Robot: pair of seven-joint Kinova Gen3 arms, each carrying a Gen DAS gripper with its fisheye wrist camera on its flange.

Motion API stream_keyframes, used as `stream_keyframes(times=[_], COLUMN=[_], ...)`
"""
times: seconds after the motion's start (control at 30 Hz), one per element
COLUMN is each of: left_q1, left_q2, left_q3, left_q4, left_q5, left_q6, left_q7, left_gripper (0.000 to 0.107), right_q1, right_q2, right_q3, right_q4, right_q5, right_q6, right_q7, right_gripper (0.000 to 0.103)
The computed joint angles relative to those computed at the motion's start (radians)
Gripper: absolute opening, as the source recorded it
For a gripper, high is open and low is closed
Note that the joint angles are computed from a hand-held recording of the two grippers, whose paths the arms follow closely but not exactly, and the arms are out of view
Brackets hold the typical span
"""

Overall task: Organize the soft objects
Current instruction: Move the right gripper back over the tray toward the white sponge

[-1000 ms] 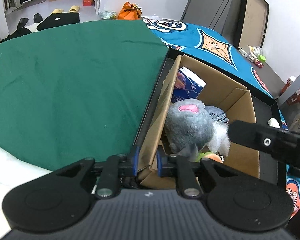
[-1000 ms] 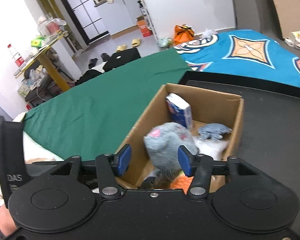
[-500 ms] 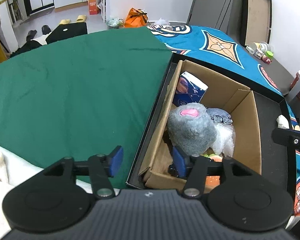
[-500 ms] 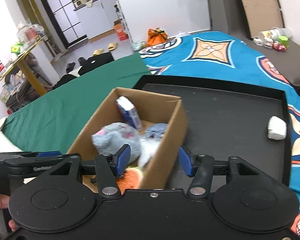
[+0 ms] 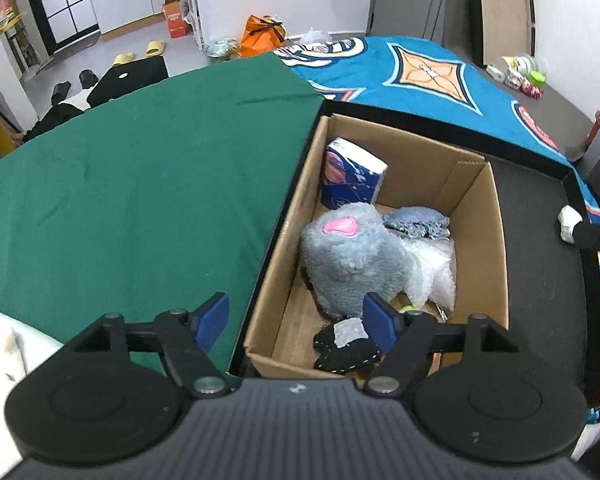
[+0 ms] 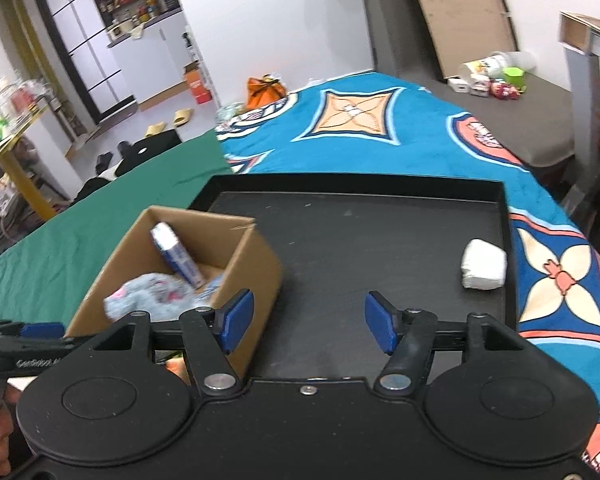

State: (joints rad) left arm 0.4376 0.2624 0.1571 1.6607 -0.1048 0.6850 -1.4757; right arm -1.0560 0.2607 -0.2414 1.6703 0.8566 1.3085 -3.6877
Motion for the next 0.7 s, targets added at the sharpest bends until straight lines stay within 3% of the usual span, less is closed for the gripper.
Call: stream_keyframes(times=[0.43,0.7], left_q1=[0.111,0.187], left_q2=[0.06,0.098], left_q3=[-0.027,-0.044], left_q4=[-0.067,-0.119], left_q5=[-0.146,-0.255], left_q6=[0.079,0.131], left_q7=[0.11,0.188], left_gripper=[0.077,0.08], right_q1=[0.028,0.04], right_q2=[-0.019,0.032], right_q3=[-0.007,0.007], right_q4=[0.142,0.156], right_q5=[0.004,-0.005], right_q6=[0.024,0.072], right_q7=[-0.157,-0.194], right_gripper=[0.062,0.062])
